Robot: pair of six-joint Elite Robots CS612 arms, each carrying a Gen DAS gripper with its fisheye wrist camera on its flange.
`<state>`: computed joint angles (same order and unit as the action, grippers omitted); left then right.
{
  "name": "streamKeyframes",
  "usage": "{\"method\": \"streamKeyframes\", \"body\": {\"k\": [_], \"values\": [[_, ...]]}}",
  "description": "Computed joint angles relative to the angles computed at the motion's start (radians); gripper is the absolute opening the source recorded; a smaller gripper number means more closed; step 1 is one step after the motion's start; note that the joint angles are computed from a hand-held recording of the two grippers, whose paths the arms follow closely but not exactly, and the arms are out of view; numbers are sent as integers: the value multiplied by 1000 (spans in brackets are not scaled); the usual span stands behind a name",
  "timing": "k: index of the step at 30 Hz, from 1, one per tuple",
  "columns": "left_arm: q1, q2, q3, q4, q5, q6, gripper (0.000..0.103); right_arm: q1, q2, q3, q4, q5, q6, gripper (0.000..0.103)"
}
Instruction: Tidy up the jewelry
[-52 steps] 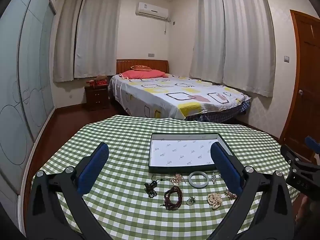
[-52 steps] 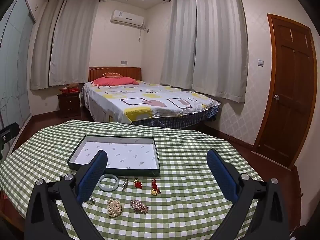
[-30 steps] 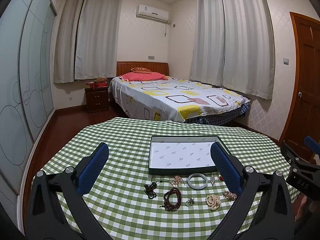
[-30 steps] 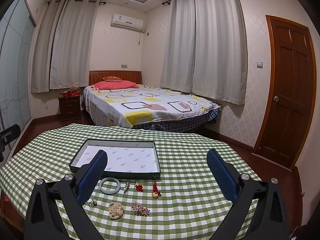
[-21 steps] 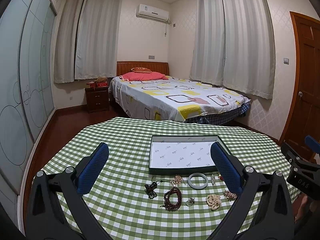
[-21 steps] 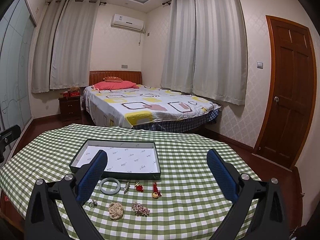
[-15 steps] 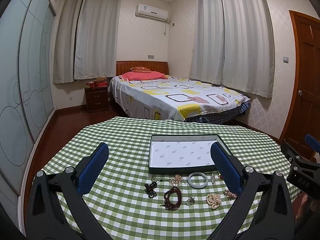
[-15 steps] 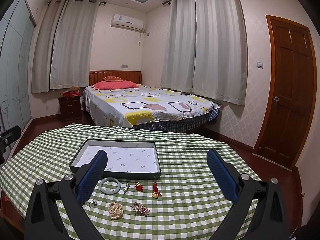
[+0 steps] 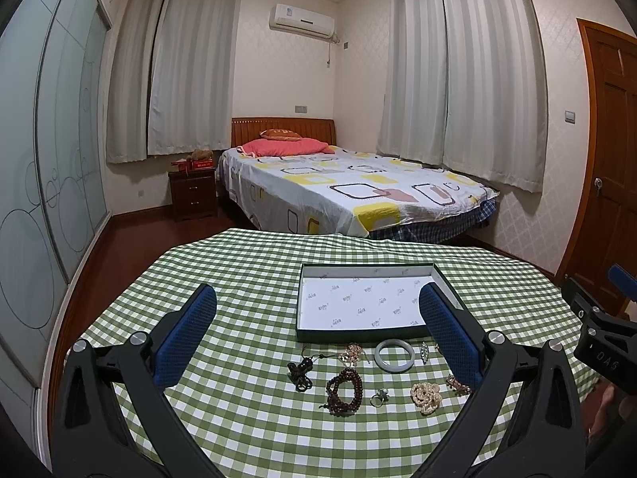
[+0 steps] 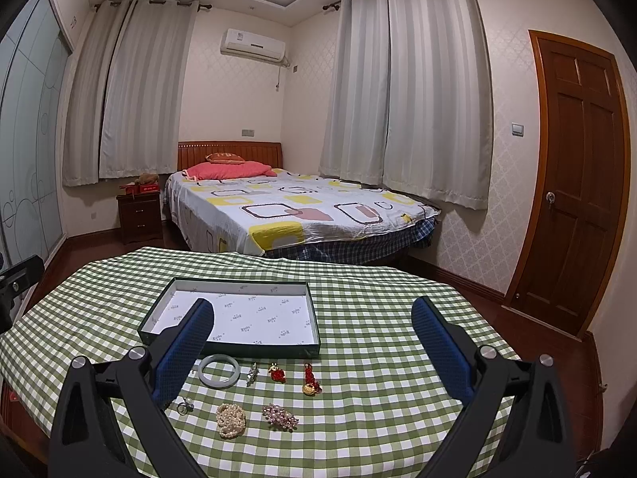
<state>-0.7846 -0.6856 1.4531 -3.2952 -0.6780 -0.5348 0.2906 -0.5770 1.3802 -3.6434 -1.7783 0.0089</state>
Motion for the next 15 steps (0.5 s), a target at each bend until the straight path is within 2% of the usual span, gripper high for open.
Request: {"method": "streamKeyframes", "body": {"k": [15], "values": [[0, 2, -2, 3, -3, 0, 99, -1, 3, -2, -5, 2, 0, 97]]}}
